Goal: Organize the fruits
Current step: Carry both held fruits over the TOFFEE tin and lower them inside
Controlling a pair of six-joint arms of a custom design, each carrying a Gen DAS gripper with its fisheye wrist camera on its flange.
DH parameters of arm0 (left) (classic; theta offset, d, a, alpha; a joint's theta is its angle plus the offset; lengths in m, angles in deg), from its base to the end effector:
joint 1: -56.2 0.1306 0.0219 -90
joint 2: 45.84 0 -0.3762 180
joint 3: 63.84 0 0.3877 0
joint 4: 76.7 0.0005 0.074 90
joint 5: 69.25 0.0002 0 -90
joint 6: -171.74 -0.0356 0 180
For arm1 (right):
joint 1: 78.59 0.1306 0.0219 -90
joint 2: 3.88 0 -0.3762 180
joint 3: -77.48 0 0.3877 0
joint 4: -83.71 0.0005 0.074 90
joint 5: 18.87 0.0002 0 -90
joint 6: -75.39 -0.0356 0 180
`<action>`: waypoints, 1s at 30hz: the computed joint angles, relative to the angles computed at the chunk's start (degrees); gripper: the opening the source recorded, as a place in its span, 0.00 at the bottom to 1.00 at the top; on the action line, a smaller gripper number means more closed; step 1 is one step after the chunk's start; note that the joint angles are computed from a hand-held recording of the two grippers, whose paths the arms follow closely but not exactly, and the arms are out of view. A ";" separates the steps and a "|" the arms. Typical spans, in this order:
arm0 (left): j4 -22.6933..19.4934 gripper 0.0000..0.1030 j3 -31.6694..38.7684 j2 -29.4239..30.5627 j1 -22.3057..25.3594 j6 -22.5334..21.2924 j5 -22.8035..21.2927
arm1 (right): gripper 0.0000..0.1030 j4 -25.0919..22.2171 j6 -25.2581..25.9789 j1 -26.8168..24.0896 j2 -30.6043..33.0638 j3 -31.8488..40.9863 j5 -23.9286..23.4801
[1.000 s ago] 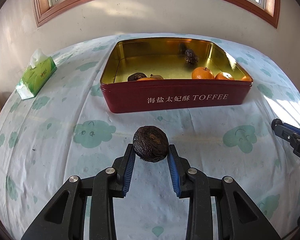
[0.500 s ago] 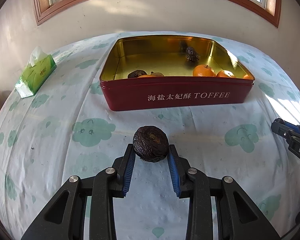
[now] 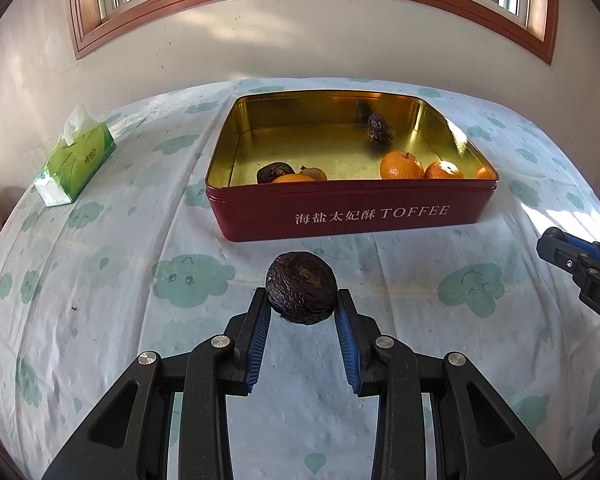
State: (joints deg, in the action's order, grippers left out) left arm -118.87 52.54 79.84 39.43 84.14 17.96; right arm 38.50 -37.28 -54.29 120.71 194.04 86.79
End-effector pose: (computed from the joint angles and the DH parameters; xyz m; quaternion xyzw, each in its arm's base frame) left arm 0.6629 -0.1985 0.2877 0.1101 0.9373 -0.0323 0.3291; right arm 0.6276 0.2723 0.2993 0.0296 0.9407 0.0059 0.3380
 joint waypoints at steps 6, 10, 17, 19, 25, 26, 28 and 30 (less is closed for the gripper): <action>-0.13 0.33 1.80 0.06 0.52 0.17 0.69 | 0.25 0.25 1.68 0.83 0.42 2.46 -0.46; -0.56 0.33 4.41 0.64 1.15 0.62 1.71 | 0.25 -0.23 2.79 1.10 1.80 5.96 -1.16; -3.39 0.33 13.18 4.69 2.20 0.74 2.47 | 0.25 -3.49 4.91 1.35 6.99 15.83 -2.26; -4.53 0.33 16.14 6.41 2.28 0.14 1.58 | 0.25 -5.10 5.44 1.33 9.16 19.56 -2.54; -10.17 0.33 26.63 12.75 2.48 -1.04 1.86 | 0.25 -9.85 6.15 1.12 15.63 30.00 -4.40; -11.15 0.33 28.42 13.87 2.48 -1.15 1.87 | 0.25 -10.93 6.38 1.10 16.95 32.17 -4.67; -13.66 0.33 32.52 16.38 2.48 -1.19 2.09 | 0.25 -12.78 6.86 1.07 19.25 35.86 -4.82; -14.94 0.33 35.15 18.12 2.38 -1.69 1.81 | 0.25 -15.44 7.44 1.02 22.21 40.77 -4.92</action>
State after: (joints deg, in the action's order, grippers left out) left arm -133.82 87.69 97.96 41.81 82.45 19.77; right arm 23.06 -29.84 -53.27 142.92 234.81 81.87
